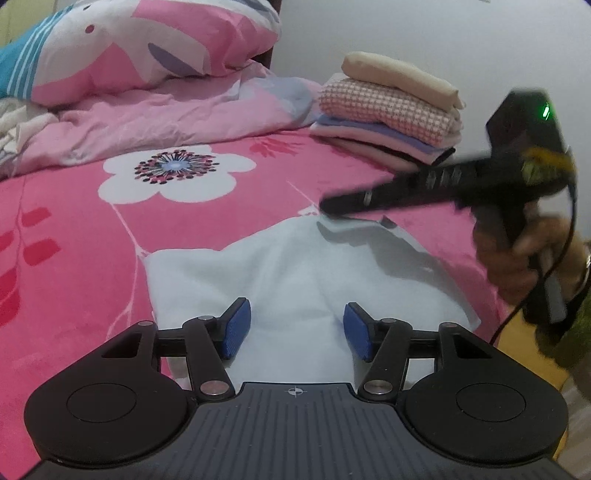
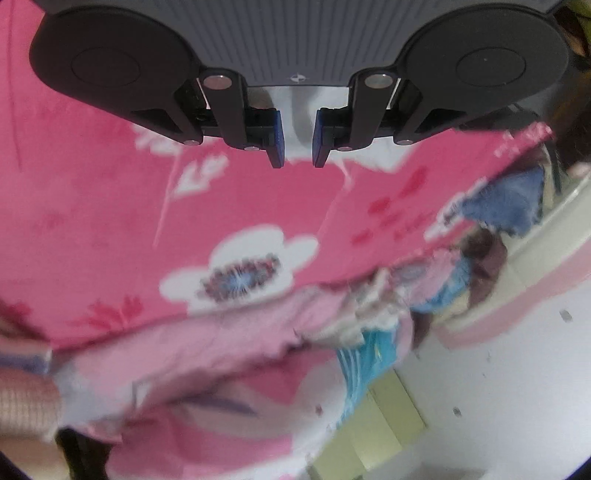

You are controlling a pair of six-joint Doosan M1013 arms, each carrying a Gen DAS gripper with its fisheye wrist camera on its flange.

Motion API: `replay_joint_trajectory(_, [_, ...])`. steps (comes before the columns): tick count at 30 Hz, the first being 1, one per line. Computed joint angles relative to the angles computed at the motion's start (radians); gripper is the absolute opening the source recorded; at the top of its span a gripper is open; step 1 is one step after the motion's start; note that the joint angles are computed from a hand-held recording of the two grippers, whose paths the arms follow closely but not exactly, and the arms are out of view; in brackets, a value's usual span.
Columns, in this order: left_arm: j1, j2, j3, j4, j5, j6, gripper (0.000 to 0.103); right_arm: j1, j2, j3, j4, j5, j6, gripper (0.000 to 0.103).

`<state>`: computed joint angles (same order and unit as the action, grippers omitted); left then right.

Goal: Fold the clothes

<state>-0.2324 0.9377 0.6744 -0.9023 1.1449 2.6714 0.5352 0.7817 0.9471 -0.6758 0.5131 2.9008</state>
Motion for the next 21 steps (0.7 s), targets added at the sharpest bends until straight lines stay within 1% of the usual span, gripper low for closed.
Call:
replay_joint_trajectory(1, [0.001,0.005,-0.009,-0.004,0.008,-0.012,0.058,-0.001,0.006,-0.003,0.006,0.042,0.009,0.017])
replay_joint_trajectory(2, [0.003,0.013,-0.023,-0.009,0.020,-0.030,0.058,-0.002,0.007,0.001,-0.011,0.087,0.054,0.017])
replay_joint_trajectory(3, [0.005,0.022,-0.037,-0.017,0.034,-0.049,0.058,-0.003,-0.008,0.033,-0.050,0.080,0.151,0.015])
replay_joint_trajectory(4, [0.008,0.031,-0.052,-0.024,0.047,-0.069,0.058,-0.004,-0.022,0.064,-0.089,0.076,0.248,0.016])
replay_joint_trajectory(7, [0.017,0.063,-0.106,-0.055,0.097,-0.143,0.058,0.026,-0.070,0.144,-0.361,0.041,0.458,0.016])
replay_joint_trajectory(9, [0.023,0.086,-0.146,-0.076,0.129,-0.196,0.058,0.042,-0.092,0.178,-0.479,-0.021,0.517,0.016])
replay_joint_trajectory(11, [0.028,0.108,-0.183,-0.094,0.158,-0.247,0.058,0.056,-0.099,0.191,-0.512,-0.066,0.466,0.016])
replay_joint_trajectory(13, [0.032,0.130,-0.222,-0.107,0.185,-0.295,0.057,0.064,-0.095,0.189,-0.443,-0.075,0.327,0.016])
replay_joint_trajectory(14, [0.033,0.142,-0.242,-0.112,0.197,-0.317,0.057,0.066,-0.088,0.179,-0.354,-0.036,0.242,0.016])
replay_joint_trajectory(15, [0.034,0.154,-0.262,-0.119,0.211,-0.340,0.057,0.069,-0.080,0.174,-0.310,0.003,0.204,0.015])
replay_joint_trajectory(16, [0.036,0.164,-0.280,-0.124,0.222,-0.359,0.057,0.070,-0.079,0.179,-0.283,0.051,0.219,0.015])
replay_joint_trajectory(18, [0.038,0.182,-0.311,-0.134,0.239,-0.394,0.057,0.074,-0.099,0.213,-0.337,0.070,0.375,0.017])
replay_joint_trajectory(19, [0.039,0.191,-0.326,-0.140,0.248,-0.410,0.057,0.081,-0.111,0.231,-0.400,0.075,0.446,0.017])
replay_joint_trajectory(21, [0.042,0.209,-0.358,-0.153,0.264,-0.443,0.057,0.098,-0.132,0.267,-0.562,0.035,0.553,0.017])
